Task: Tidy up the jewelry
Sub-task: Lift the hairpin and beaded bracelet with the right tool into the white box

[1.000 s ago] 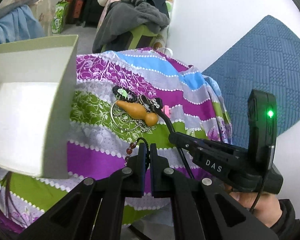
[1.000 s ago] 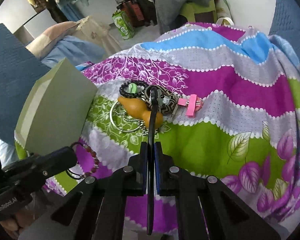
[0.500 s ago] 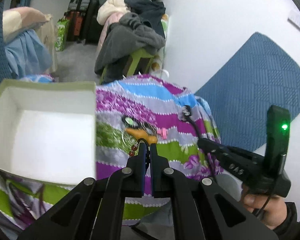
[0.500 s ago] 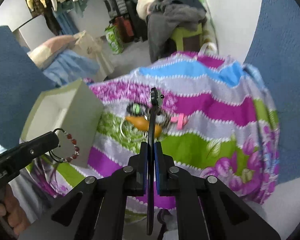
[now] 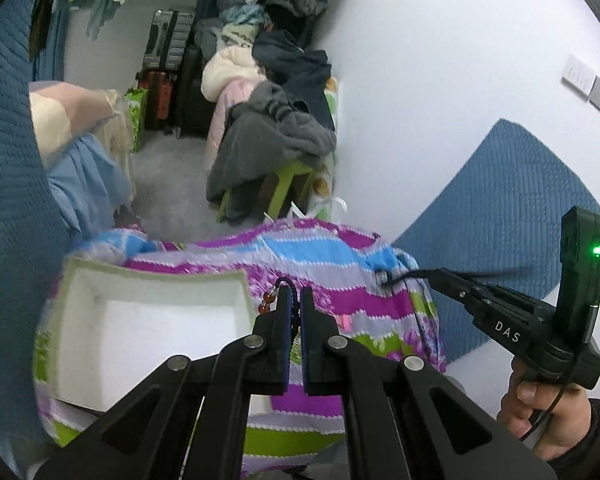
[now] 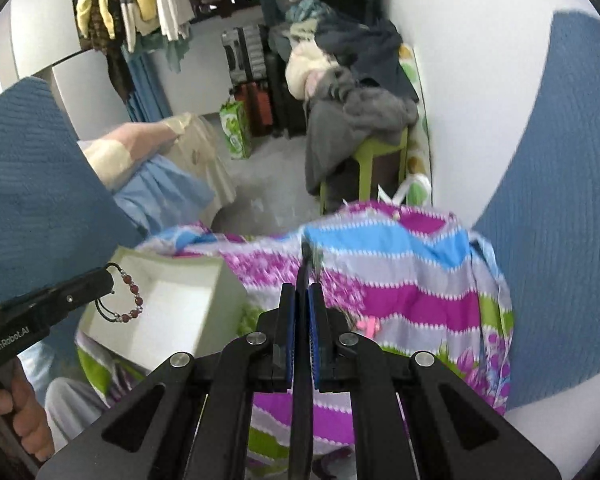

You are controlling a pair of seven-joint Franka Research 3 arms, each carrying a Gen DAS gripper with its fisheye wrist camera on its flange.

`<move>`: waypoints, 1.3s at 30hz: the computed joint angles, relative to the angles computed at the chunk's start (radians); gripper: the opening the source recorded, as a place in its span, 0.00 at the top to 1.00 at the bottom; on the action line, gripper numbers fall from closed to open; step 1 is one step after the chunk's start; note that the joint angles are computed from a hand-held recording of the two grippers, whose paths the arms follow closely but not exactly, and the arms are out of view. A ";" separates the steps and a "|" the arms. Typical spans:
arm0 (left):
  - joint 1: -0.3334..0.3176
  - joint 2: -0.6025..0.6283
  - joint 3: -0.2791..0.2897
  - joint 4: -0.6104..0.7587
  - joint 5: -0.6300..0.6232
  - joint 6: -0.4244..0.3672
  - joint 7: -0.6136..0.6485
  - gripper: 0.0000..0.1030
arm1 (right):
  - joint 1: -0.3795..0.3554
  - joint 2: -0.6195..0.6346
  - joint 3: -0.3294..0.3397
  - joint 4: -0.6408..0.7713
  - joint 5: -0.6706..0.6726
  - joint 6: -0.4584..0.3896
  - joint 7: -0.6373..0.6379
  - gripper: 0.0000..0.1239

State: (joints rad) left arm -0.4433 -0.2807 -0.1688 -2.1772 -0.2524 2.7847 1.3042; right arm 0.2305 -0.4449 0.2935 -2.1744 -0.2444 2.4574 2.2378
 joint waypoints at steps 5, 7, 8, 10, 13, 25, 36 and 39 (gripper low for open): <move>0.011 -0.027 0.040 -0.007 -0.023 -0.024 0.048 0.99 | 0.009 0.081 0.026 0.080 -0.032 -0.007 0.036 0.96; 0.021 -0.041 0.054 -0.017 -0.031 -0.037 0.068 0.99 | 0.027 0.131 0.036 0.125 -0.056 -0.022 0.045 0.96; 0.028 -0.048 0.059 -0.023 -0.030 -0.044 0.076 0.99 | 0.038 0.148 0.032 0.139 -0.062 -0.024 0.047 0.96; 0.039 -0.055 0.066 -0.034 -0.031 -0.048 0.088 0.99 | 0.067 0.196 0.030 0.178 -0.079 -0.028 0.052 0.96; 0.068 -0.065 0.067 -0.059 -0.009 -0.052 0.093 0.99 | 0.113 0.263 0.022 0.230 -0.105 -0.037 0.060 0.96; 0.094 0.010 0.116 -0.125 -0.115 -0.051 0.232 0.98 | 0.259 0.423 -0.068 0.299 -0.070 -0.065 0.049 0.96; 0.139 0.097 0.081 -0.124 -0.255 -0.054 0.358 0.98 | 0.312 0.506 -0.111 0.317 -0.038 -0.063 0.050 0.96; 0.148 0.100 0.069 -0.121 -0.266 -0.053 0.370 0.96 | 0.317 0.504 -0.116 0.313 -0.043 -0.056 0.051 0.96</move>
